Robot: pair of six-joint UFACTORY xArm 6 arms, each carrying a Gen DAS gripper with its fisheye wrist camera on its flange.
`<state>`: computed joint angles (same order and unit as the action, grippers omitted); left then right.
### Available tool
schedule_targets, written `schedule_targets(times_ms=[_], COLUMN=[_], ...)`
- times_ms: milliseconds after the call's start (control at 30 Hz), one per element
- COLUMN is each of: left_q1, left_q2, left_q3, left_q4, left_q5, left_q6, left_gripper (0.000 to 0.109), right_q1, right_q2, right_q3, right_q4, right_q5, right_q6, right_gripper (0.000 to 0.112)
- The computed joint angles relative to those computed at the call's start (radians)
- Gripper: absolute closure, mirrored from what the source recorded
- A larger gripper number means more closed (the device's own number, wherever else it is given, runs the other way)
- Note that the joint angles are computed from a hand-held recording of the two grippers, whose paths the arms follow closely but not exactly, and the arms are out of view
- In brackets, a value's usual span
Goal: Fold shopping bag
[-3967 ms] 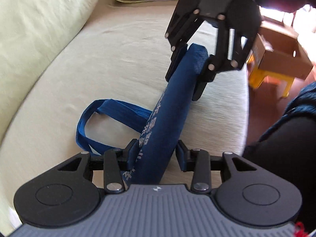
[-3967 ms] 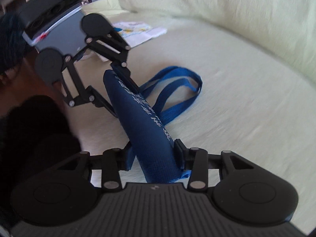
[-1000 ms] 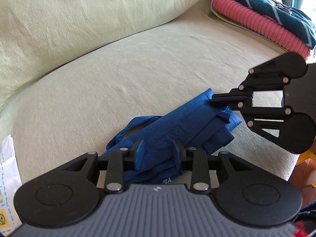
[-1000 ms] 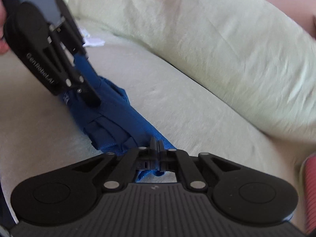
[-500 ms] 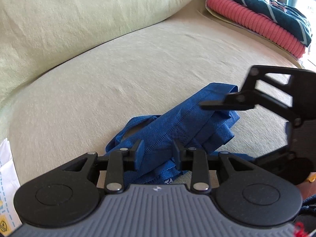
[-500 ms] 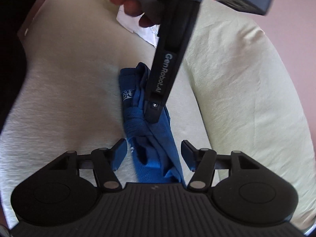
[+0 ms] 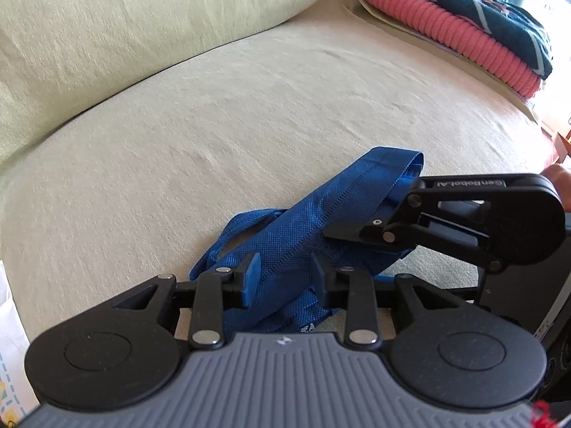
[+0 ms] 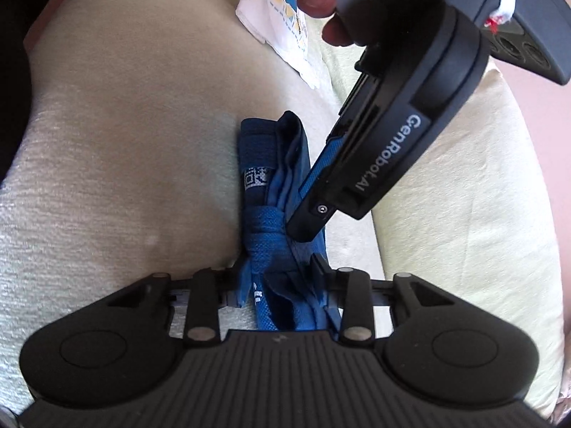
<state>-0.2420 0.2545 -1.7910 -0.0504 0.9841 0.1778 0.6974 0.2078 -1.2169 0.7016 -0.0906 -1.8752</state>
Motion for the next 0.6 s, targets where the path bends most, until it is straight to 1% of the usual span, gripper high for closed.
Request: schedule_targets(times_ms=[100,133,167,200,233,300,333,367,433,500,600], left_q1=[-0.012,-0.018,-0.022,-0.021,-0.017,-0.005,-0.002,-0.004,-0.007,-0.013,-0.023], left_q2=[-0.021,-0.039,-0.059,-0.076,-0.102,-0.134,-0.158,-0.154,-0.164,-0.166,-0.161], left_q3=[0.026,0.048,0.070,0.089,0.116,0.135,0.154,0.140,0.137,0.131,0.128], left_q4=[0.026,0.053,0.077,0.091,0.102,0.109,0.138,0.155,0.202,0.256,0.279], left_q5=[-0.018,-0.035,-0.051,-0.069,-0.092,-0.100,-0.101,-0.087,-0.051,-0.021,-0.016], left_q6=[-0.022,-0.038,-0.050,-0.056,-0.071,-0.088,-0.109,-0.123,-0.150,-0.173,-0.187], left_gripper=[0.074,0.074,0.074,0.074,0.074,0.074,0.074,0.074,0.073,0.073,0.073], right_q1=[0.001,0.006,0.008,0.006,-0.001,-0.019,-0.025,-0.030,-0.029,-0.030,-0.031], right_q2=[0.035,0.046,0.059,0.067,0.071,0.077,0.078,0.079,0.085,0.091,0.100], right_q3=[-0.055,-0.074,-0.092,-0.101,-0.103,-0.103,-0.103,-0.105,-0.111,-0.113,-0.116], right_q4=[0.103,0.165,0.197,0.188,0.137,0.000,-0.035,-0.047,-0.014,-0.005,0.016], right_q5=[0.021,0.020,0.016,0.020,0.026,0.040,0.048,0.056,0.057,0.055,0.051], right_q6=[-0.026,-0.063,-0.074,-0.053,0.004,0.150,0.185,0.188,0.142,0.133,0.115], right_gripper=[0.081,0.083,0.083,0.084,0.084,0.084,0.084,0.084,0.084,0.084,0.084])
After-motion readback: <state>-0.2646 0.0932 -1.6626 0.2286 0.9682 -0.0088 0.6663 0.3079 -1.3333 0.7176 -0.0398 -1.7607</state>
